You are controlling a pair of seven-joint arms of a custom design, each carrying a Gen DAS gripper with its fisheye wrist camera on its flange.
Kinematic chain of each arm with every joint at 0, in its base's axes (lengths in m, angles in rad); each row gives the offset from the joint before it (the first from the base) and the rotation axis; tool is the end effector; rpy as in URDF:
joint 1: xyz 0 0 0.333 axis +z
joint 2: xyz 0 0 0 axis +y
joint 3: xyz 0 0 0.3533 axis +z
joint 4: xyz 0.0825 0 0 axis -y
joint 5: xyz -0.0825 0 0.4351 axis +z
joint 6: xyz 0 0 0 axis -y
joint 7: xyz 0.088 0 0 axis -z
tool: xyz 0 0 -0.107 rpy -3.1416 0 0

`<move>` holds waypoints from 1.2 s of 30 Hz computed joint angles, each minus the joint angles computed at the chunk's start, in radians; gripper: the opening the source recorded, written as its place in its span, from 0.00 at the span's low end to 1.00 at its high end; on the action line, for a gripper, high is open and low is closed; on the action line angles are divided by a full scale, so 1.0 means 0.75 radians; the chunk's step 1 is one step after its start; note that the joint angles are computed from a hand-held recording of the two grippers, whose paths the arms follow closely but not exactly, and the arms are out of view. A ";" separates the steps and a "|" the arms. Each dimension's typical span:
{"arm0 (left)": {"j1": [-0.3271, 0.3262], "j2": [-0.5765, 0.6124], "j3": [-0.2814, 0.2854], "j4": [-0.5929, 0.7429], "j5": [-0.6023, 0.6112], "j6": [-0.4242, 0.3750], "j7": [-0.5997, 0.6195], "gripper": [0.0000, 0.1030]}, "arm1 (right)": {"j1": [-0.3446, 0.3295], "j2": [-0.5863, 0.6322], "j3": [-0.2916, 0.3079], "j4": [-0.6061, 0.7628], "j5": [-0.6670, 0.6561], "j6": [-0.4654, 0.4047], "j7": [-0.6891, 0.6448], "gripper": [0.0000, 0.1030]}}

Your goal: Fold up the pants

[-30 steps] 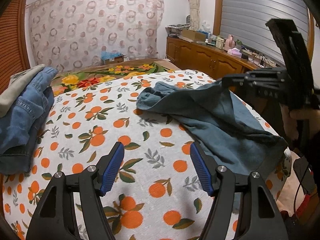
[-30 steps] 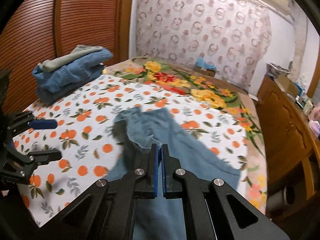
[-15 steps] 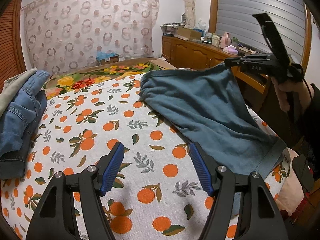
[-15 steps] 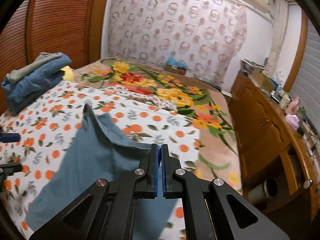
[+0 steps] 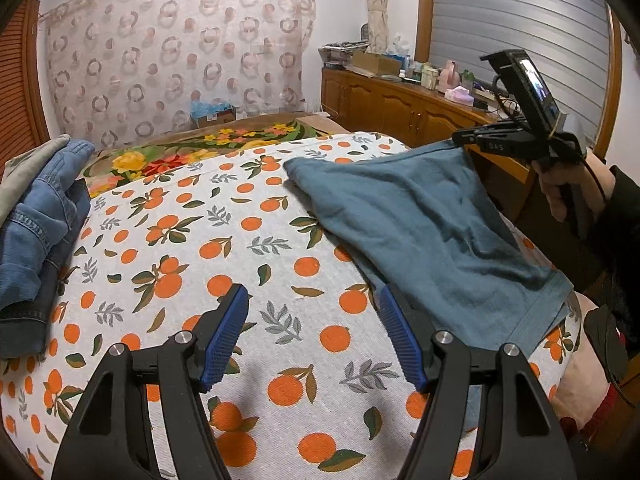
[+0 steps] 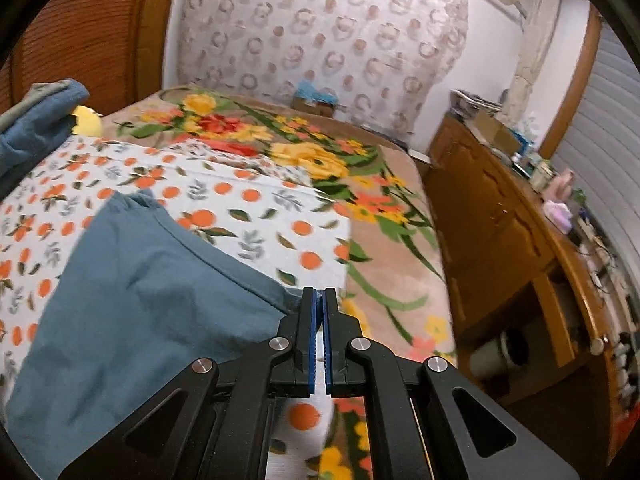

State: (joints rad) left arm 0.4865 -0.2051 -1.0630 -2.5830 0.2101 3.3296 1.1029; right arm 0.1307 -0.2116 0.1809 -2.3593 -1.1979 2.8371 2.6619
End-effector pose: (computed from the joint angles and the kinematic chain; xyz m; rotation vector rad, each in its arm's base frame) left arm 0.4167 -0.3042 0.3883 -1.3982 2.1179 -0.9916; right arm 0.4933 0.2129 0.4696 -1.9615 1.4736 -1.0317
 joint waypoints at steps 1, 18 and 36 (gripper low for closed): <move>0.000 0.000 0.000 0.000 0.000 0.000 0.000 0.67 | 0.000 -0.004 -0.005 -0.003 0.018 -0.008 -0.007 0.02; -0.016 0.013 -0.008 0.006 0.021 -0.010 -0.013 0.67 | -0.156 -0.227 0.059 -0.259 0.195 0.383 -0.126 0.16; -0.292 0.003 0.183 -0.017 -0.001 -0.003 0.022 0.67 | 0.073 -0.728 -0.103 -0.795 0.480 0.434 -0.345 0.29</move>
State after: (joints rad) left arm 0.2671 -0.2029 -0.9257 -2.5954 0.2096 3.3274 1.1192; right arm 0.1851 -0.7580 0.1034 -2.9554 -0.8380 3.1623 2.4029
